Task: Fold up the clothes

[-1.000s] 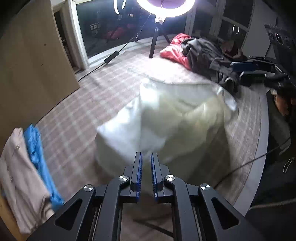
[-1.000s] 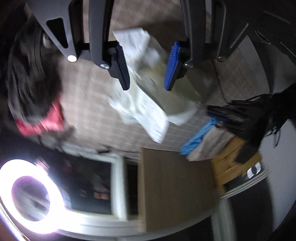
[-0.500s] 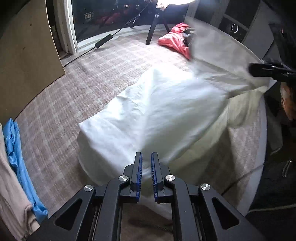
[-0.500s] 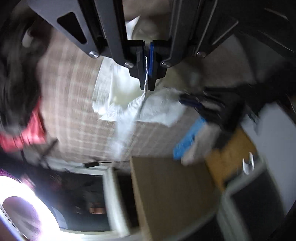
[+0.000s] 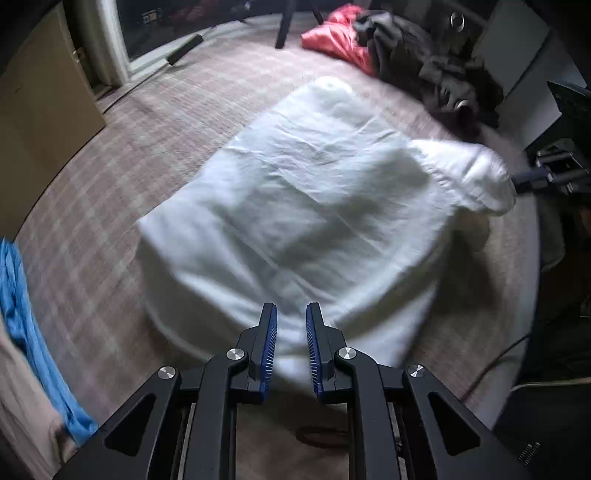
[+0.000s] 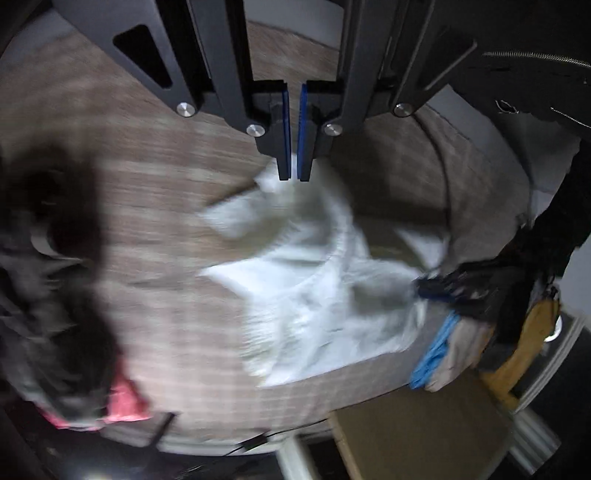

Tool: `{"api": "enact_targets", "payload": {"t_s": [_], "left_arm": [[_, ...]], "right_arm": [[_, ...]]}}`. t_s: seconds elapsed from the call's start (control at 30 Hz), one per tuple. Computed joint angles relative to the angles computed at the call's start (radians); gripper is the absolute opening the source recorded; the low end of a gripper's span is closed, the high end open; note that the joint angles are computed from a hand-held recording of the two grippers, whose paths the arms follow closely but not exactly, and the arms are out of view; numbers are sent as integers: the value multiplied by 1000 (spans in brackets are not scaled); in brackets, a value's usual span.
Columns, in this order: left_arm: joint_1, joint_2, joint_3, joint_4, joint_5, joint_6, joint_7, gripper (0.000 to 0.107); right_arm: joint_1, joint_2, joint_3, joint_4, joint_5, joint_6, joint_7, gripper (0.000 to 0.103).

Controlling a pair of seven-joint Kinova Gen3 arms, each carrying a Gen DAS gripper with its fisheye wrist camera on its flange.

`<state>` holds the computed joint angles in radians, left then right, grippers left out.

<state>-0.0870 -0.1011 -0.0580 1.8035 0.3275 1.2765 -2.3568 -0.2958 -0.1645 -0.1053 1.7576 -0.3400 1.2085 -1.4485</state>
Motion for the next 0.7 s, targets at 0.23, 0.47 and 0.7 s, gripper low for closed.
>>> {"api": "enact_targets", "payload": {"t_s": [0.23,0.47,0.7], "left_arm": [[3,-47,-5,-36,90,-49,4,17],[19,13,29,39,21,-213,209,16],[-4,-41,-21,78,48,-182,192,10]], "right_arm": [[-30,75,-55,-92,88,-139,9,38],[-121,285,-87,-149,96,-260,13,11],[50,194,19,-79,-39,-94,46,14]]}}
